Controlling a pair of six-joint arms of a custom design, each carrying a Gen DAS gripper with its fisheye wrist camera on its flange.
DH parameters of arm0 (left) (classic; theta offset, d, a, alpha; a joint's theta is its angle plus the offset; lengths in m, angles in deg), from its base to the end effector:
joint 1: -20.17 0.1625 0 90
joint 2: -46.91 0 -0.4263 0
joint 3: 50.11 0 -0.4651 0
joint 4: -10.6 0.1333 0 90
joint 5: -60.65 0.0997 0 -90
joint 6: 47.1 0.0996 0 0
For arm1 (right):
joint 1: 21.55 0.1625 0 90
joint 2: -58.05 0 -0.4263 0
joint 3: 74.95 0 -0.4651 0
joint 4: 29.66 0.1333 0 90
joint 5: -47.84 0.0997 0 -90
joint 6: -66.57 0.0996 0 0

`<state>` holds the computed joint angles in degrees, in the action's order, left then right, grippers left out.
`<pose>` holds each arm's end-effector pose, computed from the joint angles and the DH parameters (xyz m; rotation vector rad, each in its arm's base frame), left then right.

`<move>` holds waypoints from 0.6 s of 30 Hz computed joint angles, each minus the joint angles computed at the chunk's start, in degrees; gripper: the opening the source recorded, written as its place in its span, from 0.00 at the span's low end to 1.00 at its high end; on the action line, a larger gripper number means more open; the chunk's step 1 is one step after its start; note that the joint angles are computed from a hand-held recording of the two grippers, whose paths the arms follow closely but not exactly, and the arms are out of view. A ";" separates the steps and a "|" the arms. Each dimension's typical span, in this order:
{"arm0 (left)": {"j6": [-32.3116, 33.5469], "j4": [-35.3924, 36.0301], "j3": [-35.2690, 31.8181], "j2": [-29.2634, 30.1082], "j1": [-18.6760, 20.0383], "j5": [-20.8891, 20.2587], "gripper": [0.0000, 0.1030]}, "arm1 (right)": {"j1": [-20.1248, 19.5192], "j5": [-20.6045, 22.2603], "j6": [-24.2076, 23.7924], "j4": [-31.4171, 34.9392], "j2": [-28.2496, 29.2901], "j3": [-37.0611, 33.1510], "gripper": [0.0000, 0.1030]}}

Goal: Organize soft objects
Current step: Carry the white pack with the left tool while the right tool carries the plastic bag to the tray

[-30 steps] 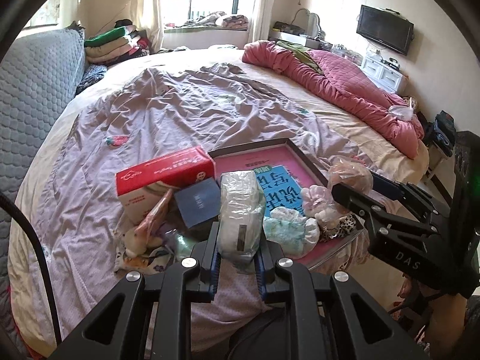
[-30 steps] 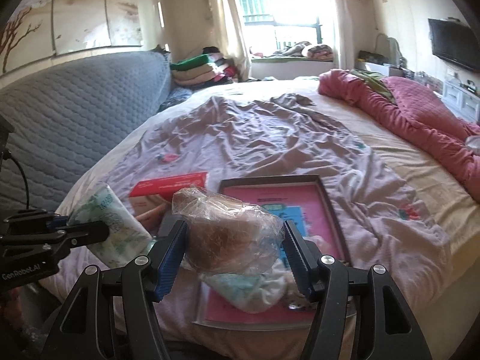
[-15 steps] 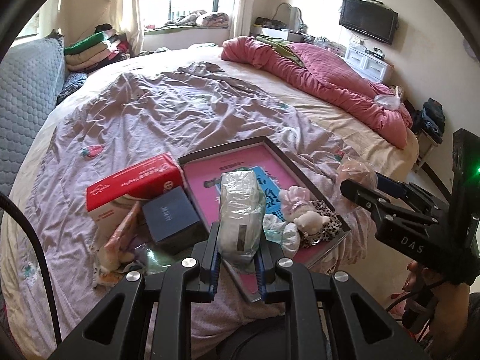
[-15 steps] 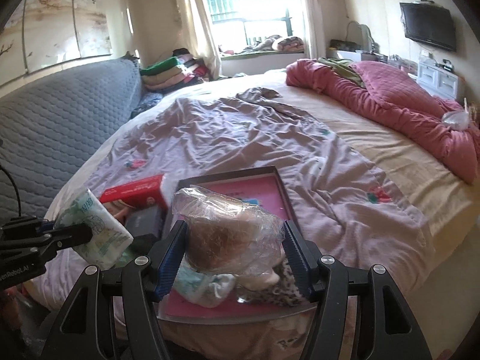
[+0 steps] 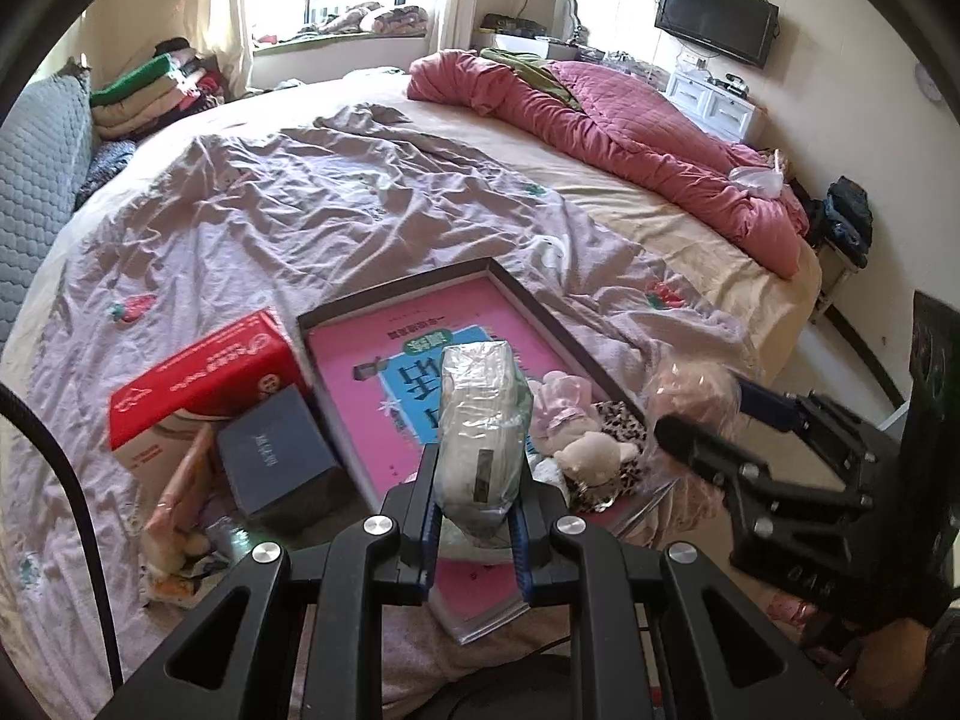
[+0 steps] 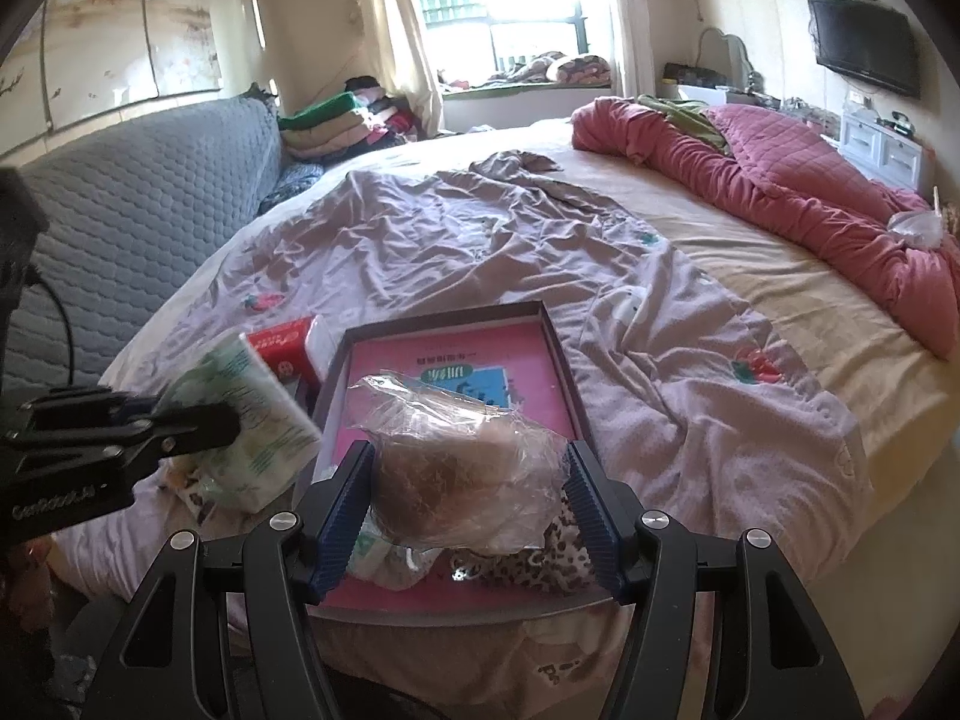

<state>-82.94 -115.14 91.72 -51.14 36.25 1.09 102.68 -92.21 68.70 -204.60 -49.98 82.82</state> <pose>-0.2977 -0.2771 0.1638 0.9234 2.5186 -0.4884 0.2085 -0.2052 0.2181 0.3080 -2.2999 1.0261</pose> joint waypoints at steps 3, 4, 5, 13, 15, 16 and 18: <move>0.98 -2.53 -0.51 1.84 1.72 -1.50 0.19 | -0.65 0.12 -0.31 0.67 -0.37 0.24 0.64; 1.41 -3.54 -0.63 2.41 2.27 -1.98 0.19 | -0.91 0.28 -0.43 0.83 -0.57 0.34 0.64; 1.83 -4.44 -0.83 3.16 2.83 -2.36 0.19 | -1.16 0.32 -0.52 0.90 -0.70 0.45 0.63; 4.47 -9.81 -2.90 9.73 7.77 -5.34 0.19 | -3.97 2.51 -2.04 1.15 -1.30 1.33 0.64; 4.79 -10.77 -3.35 11.03 9.17 -6.41 0.19 | -4.88 3.64 -2.39 1.18 -1.38 1.66 0.64; 4.76 -10.99 -3.50 11.45 9.62 -6.74 0.19 | -5.38 4.35 -2.47 1.41 -1.54 1.83 0.64; 4.77 -11.35 -3.79 12.49 10.59 -6.96 0.19 | -5.94 4.88 -2.75 1.61 -1.09 2.02 0.64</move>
<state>-78.17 -126.48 87.94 -38.65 46.84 -5.87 96.75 -87.33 65.95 -202.99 -51.07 84.84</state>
